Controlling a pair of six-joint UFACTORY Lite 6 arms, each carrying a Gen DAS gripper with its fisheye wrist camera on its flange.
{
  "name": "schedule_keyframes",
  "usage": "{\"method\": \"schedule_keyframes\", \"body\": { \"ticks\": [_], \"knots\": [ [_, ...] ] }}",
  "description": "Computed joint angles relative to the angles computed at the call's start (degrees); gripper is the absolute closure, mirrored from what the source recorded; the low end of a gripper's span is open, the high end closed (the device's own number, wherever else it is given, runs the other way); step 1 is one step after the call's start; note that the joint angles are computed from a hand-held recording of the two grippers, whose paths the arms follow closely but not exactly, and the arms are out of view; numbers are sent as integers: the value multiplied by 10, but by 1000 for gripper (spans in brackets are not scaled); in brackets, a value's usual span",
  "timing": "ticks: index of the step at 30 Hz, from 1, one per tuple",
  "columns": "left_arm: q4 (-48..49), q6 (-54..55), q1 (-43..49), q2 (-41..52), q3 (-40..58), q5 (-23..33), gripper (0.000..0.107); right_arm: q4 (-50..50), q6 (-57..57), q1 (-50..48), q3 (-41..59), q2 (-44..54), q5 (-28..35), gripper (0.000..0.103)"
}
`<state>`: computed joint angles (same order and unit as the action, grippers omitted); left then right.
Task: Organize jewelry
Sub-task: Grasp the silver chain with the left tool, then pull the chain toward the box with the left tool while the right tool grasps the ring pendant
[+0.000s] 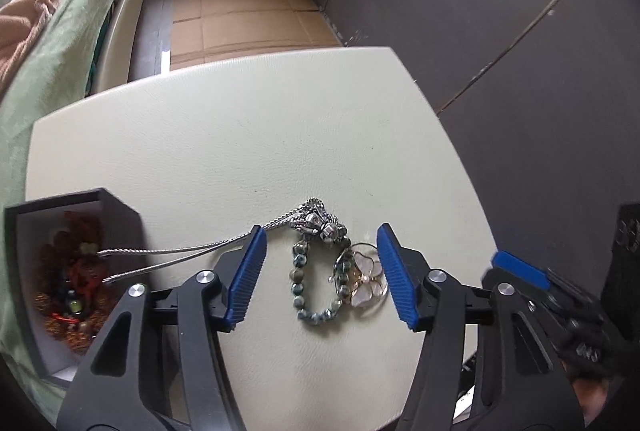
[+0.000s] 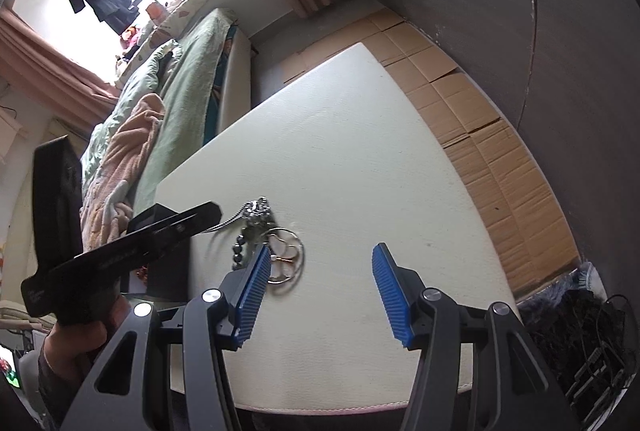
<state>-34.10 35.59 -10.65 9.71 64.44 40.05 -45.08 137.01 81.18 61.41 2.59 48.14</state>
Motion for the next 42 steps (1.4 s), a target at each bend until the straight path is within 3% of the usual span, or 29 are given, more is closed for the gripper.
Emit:
{"method": "schedule_keyframes", "body": {
  "ticks": [4, 14, 16, 17, 18, 30, 34, 38, 42],
  "knots": [
    [13, -33, -21, 27, 3, -25, 55, 6, -3, 5, -4, -6, 18, 38],
    [56, -102, -47, 74, 14, -77, 72, 13, 0, 11, -28, -25, 25, 37],
    [48, -99, -41, 68, 6, -81, 76, 12, -6, 6, -20, -16, 18, 37],
    [45, -94, -35, 63, 3, -81, 89, 12, -12, 1, -14, -9, 12, 37],
    [40, -86, -30, 62, 5, -74, 93, 13, -16, -3, -7, -2, 7, 37],
    [4, 6, 70, -30, 23, 33, 93, 71, -169, -70, 103, 104, -56, 37],
    [0, 15, 94, -70, 25, 64, 93, 105, -237, -86, 166, 154, -48, 25],
    [-9, 39, 133, -86, 43, 99, 93, 159, -328, -108, 242, 218, -38, 25],
    [-19, 61, 172, -96, 68, 135, 93, 201, -389, -123, 306, 271, -19, 31]
  ]
}}
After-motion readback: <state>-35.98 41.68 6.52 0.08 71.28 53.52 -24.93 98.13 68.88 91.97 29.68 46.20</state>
